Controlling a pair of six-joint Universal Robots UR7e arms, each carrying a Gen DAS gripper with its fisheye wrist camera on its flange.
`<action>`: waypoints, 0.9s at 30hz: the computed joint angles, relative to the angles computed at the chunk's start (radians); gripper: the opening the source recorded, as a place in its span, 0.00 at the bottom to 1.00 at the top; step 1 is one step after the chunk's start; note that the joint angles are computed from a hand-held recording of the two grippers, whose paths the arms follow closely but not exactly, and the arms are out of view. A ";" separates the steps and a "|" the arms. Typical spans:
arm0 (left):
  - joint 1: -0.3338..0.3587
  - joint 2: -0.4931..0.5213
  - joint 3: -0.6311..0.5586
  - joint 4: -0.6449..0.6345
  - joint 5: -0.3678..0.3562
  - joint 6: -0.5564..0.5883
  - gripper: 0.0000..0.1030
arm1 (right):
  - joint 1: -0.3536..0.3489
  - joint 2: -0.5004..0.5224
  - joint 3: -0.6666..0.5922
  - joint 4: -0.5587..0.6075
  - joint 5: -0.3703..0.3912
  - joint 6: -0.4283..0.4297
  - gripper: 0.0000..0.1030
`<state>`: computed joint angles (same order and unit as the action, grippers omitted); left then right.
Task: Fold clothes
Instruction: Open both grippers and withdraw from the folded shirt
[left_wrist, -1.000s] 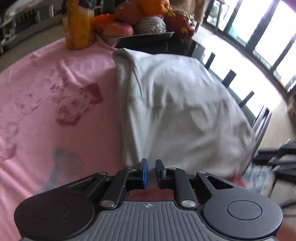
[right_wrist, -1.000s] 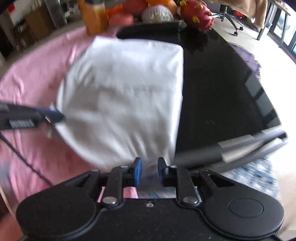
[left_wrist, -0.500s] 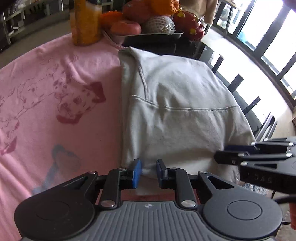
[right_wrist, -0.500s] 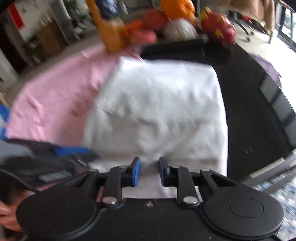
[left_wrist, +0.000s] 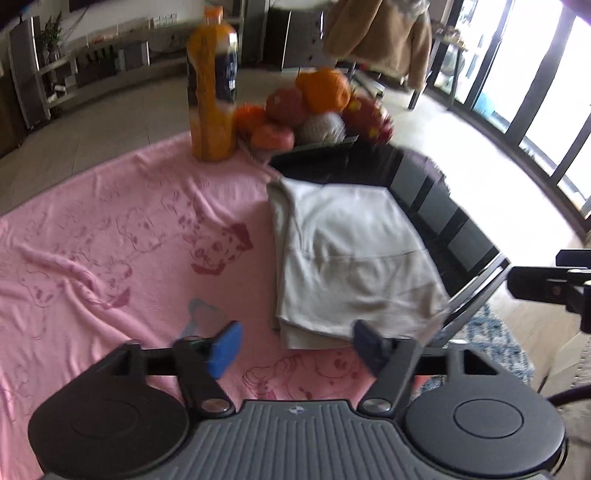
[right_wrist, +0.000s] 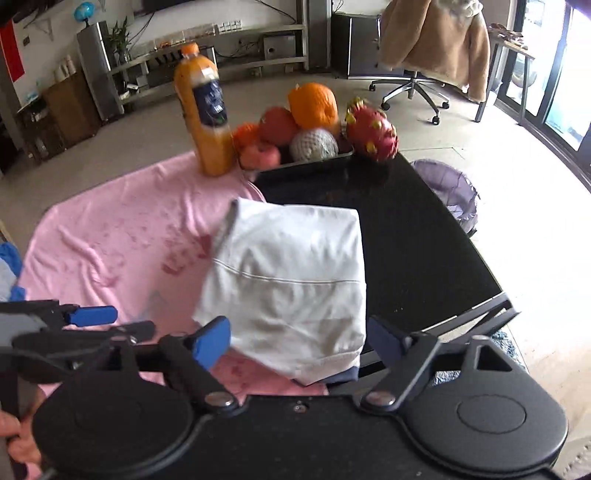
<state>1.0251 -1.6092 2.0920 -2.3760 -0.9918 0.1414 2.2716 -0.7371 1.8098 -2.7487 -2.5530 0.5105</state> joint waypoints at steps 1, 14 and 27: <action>-0.016 -0.030 0.007 0.015 0.003 -0.007 0.81 | 0.016 -0.002 -0.017 0.046 -0.009 0.034 1.00; -0.088 -0.232 0.036 0.219 -0.005 -0.097 0.90 | 0.152 0.032 -0.160 0.563 -0.092 0.449 1.00; -0.094 -0.225 0.069 0.228 0.028 -0.102 0.89 | 0.154 0.047 -0.143 0.561 -0.078 0.457 1.00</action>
